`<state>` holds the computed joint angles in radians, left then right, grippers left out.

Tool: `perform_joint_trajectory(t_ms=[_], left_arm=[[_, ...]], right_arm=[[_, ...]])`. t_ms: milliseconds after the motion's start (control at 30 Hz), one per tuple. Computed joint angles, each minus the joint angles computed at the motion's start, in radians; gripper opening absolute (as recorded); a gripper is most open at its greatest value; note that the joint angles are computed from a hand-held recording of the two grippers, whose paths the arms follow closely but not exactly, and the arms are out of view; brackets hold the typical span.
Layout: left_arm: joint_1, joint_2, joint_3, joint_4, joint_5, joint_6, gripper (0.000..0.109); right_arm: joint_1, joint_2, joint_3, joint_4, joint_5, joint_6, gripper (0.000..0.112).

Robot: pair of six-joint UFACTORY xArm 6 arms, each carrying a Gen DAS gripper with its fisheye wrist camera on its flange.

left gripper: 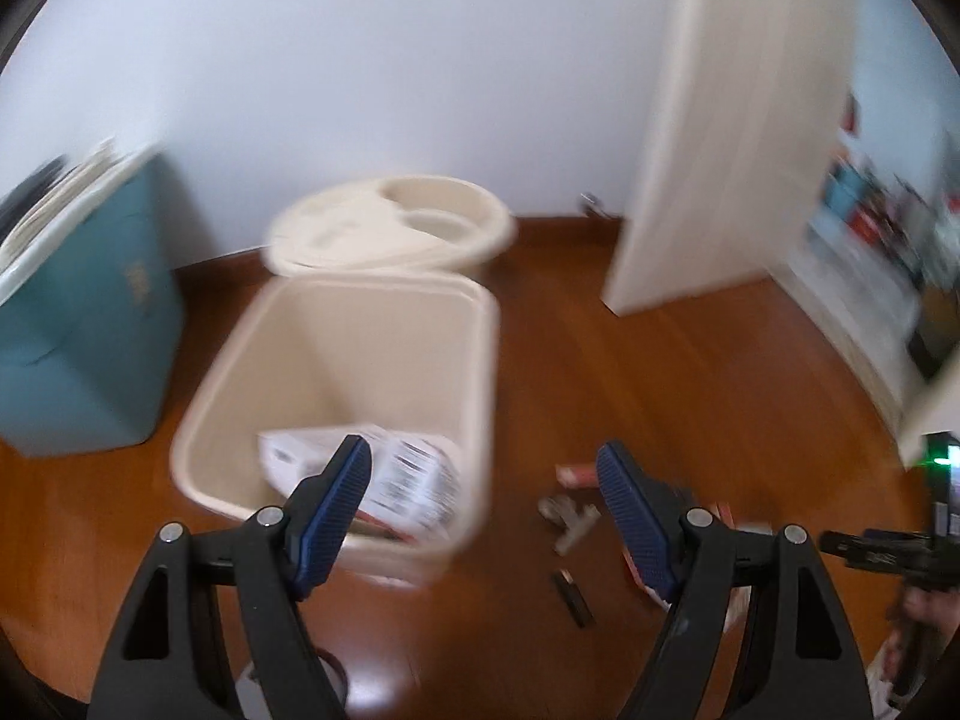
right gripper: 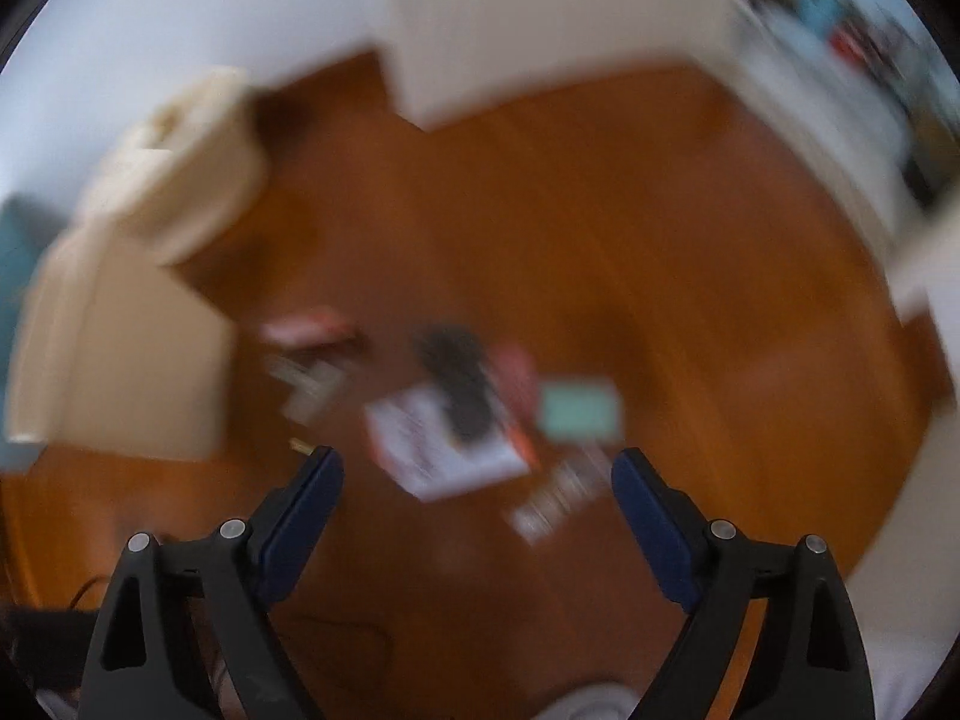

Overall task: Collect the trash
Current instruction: 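Grasp the cotton swab bag with the right tool while the left tool grasps the black lighter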

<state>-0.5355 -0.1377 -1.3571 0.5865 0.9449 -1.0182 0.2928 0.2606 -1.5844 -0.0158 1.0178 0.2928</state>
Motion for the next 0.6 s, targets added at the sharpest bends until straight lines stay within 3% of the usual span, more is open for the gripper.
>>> perform_joint_trajectory(t_ms=[133, 233, 333, 433, 567, 600], left_arm=[[-0.065, 0.052, 0.029, -0.002, 0.0, 0.022, 0.078], [-0.087, 0.086, 0.041, -0.012, 0.003, 0.031, 0.078], [-0.1, 0.121, 0.047, -0.01, 0.004, 0.04, 0.078], [-0.111, 0.152, 0.047, -0.016, 0.003, 0.035, 0.078], [-0.122, 0.215, 0.027, -0.045, -0.001, 0.042, 0.078], [-0.12, 0.233, 0.027, -0.065, -0.003, 0.037, 0.078]], right_arm=[[-0.072, 0.02, 0.186, 0.051, -0.077, 0.121, 0.092], [-0.085, 0.075, 0.229, 0.088, -0.154, 0.128, 0.091], [-0.075, 0.133, 0.231, 0.021, -0.223, 0.153, 0.09], [-0.063, 0.177, 0.236, 0.048, -0.274, 0.096, 0.081], [-0.055, 0.167, 0.282, -0.042, -0.321, 0.171, 0.075], [-0.056, 0.159, 0.293, -0.058, -0.329, 0.178, 0.065]])
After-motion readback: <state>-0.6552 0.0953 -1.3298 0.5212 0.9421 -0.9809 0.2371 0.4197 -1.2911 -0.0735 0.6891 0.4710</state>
